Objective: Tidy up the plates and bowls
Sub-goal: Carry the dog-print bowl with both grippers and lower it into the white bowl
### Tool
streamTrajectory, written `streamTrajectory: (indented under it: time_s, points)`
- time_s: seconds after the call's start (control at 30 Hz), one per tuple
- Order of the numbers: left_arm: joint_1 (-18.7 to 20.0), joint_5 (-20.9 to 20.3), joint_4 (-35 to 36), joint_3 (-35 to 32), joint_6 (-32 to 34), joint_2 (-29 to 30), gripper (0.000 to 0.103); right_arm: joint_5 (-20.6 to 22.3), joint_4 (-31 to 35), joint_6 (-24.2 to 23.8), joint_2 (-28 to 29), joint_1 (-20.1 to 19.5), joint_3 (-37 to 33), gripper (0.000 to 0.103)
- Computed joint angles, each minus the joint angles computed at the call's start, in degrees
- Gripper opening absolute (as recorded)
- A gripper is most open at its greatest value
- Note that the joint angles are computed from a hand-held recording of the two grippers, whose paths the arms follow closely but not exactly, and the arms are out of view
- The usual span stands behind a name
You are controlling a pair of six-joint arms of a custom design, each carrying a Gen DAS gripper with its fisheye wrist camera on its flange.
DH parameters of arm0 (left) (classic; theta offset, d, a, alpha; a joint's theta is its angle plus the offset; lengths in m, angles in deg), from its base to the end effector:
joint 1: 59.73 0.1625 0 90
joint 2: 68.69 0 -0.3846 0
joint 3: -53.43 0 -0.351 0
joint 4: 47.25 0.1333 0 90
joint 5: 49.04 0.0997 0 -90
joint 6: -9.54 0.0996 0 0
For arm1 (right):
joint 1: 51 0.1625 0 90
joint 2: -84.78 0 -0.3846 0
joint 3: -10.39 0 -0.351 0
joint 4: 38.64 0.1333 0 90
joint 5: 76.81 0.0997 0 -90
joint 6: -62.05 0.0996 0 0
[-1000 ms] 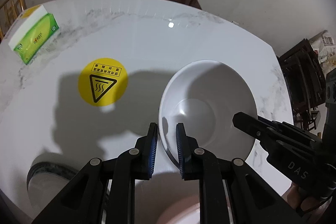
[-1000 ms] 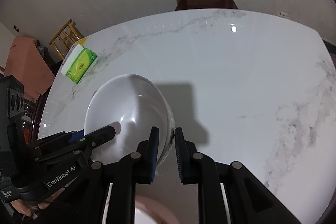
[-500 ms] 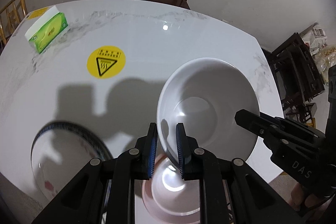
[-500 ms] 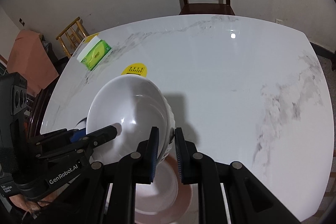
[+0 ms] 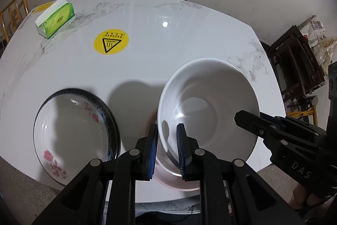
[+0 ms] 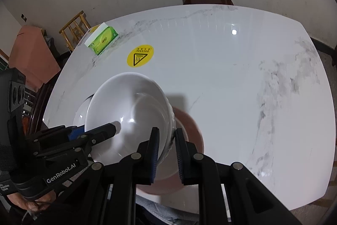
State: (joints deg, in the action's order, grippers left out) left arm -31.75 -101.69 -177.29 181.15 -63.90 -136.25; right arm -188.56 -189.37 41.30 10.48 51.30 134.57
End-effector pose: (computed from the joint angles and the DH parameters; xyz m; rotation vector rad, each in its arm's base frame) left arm -0.2516 -0.3530 0.1049 -0.1000 2.5129 -0.6164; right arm 0.1891 -0.4148 0.1923 0.7318 -2.6425 0.2208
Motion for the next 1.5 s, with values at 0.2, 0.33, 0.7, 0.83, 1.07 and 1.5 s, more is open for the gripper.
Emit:
streamTrajectory:
  time_s: [0.2,0.33,0.7,0.83,1.07,1.5]
  points:
    - [-1.15,-1.1,-0.33,1.09,-1.39,0.36,0.015,0.17,-0.07,-0.18,-1.4,-1.02,2.13,0.016]
    - [-1.45,-1.63,-0.7,1.68,-2.01,0.64,0.015,0.14,-0.45,-0.33,-1.72,-1.56,3.08,0.016]
    - [-0.16,-3.1,-2.82,2.3,-1.69,2.37,0.014,-0.26,-0.44,-0.05,-0.48,-3.12,3.46,0.016]
    - [0.52,-3.54,-3.57,2.24,-1.08,3.08,0.015,-0.52,-0.21,0.17,0.19,-3.5,3.2,0.016]
    - [1.6,-3.99,-4.18,1.86,-0.42,4.07,0.015,-0.94,-0.03,0.73,1.58,-3.83,2.47,0.016]
    - [1.91,-3.57,-4.26,2.02,-0.34,4.52,0.015,-0.66,-0.24,1.02,4.04,-4.74,1.72,0.016]
